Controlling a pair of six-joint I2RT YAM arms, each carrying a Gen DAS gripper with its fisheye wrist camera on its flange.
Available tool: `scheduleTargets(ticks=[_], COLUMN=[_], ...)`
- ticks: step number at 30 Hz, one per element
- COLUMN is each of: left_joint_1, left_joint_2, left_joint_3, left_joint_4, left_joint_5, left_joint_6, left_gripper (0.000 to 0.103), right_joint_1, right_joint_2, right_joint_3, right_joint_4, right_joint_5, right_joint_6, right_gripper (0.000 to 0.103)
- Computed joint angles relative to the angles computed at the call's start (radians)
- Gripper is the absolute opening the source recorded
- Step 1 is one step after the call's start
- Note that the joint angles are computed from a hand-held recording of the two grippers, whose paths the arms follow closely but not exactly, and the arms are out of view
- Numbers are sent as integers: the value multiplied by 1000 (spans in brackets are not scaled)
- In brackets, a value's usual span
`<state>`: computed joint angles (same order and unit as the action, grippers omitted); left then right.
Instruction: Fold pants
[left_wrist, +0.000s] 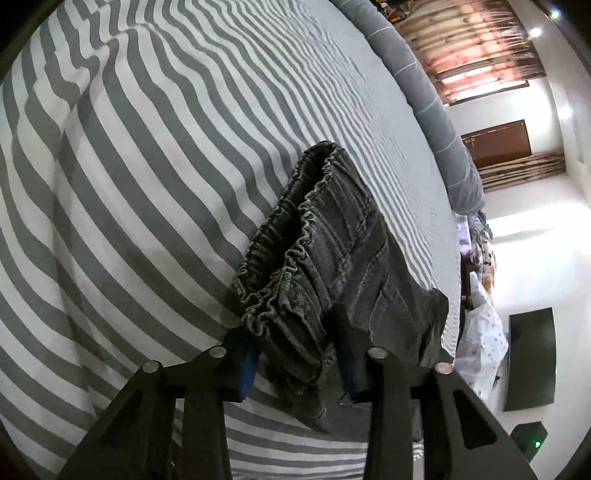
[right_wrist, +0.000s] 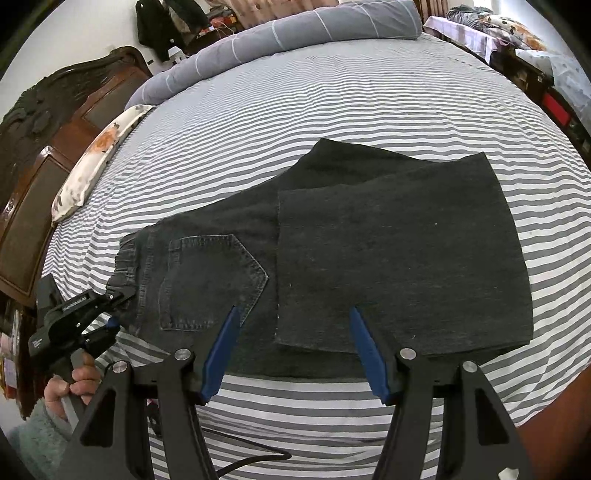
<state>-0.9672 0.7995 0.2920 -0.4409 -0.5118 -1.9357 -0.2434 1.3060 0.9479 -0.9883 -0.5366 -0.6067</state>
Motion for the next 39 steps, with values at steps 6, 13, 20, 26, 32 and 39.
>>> scheduleTargets(ticks=[6,13,20,26,32,39], left_joint_1=[79,79,4,-23,-40,-30], left_joint_2=[159,177,299,360,502,701], left_joint_3=[96,129,319,483,723,999], left_joint_4=[46,-18,-218,-315,-395,-416], left_joint_5=[49,57,-22,-78,-128,-132], left_joint_6=[190,154,133,200,321,514], left_gripper=[65,26,22,22,22,22], right_joint_1=[8,-21,-20,-50,-113,-222], right_joint_2=[4,28,22,65,127,228], right_joint_3=[-6,-9,-36,-21,19,110], right_joint_4=[11,20,107,124,100,54], right_joint_5=[8,1,85,87,43,-12], right_joint_6=[7,3,13,-21,-57,-116], right_gripper=[60,60,60,60,60,60])
